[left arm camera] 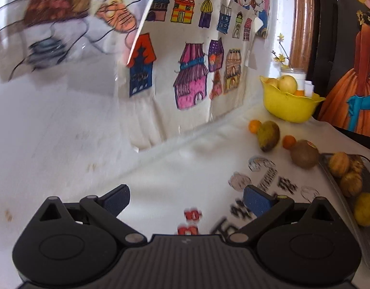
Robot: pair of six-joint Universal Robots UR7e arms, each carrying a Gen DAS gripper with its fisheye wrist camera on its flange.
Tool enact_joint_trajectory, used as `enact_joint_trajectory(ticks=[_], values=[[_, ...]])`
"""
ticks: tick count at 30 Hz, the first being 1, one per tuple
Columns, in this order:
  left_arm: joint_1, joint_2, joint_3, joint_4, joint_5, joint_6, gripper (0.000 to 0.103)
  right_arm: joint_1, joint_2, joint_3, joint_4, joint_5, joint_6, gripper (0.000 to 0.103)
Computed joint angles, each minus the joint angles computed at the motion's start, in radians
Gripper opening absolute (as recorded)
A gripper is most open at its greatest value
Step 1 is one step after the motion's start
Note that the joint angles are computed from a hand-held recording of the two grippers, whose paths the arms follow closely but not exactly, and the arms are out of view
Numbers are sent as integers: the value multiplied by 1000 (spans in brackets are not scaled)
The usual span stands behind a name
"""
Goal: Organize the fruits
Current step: 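Withdraw both tools and move them toward the mango and oranges by the yellow bowl, then grasp the yellow-green mango with the left tool while the right tool grasps a small orange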
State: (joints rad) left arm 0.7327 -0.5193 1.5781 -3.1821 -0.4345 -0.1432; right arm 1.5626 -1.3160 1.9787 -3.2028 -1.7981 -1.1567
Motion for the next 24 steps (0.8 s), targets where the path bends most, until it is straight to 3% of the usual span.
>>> enact_joint_trajectory(ticks=[4, 12, 15, 18, 24], values=[[26, 56, -103, 35, 13, 52, 103, 26, 49, -121, 55, -78, 10, 102], [70, 130, -261, 1, -114, 228, 103, 59, 179, -386, 146, -176, 51, 102], [85, 156, -320, 8, -156, 278, 103, 54, 231, -473, 155, -179, 54, 102], [108, 164, -355, 3, -253, 309, 103, 44, 280, -551, 165, -166, 64, 102], [145, 178, -422, -8, -398, 324, 103, 8, 351, -688, 266, -121, 172, 102]])
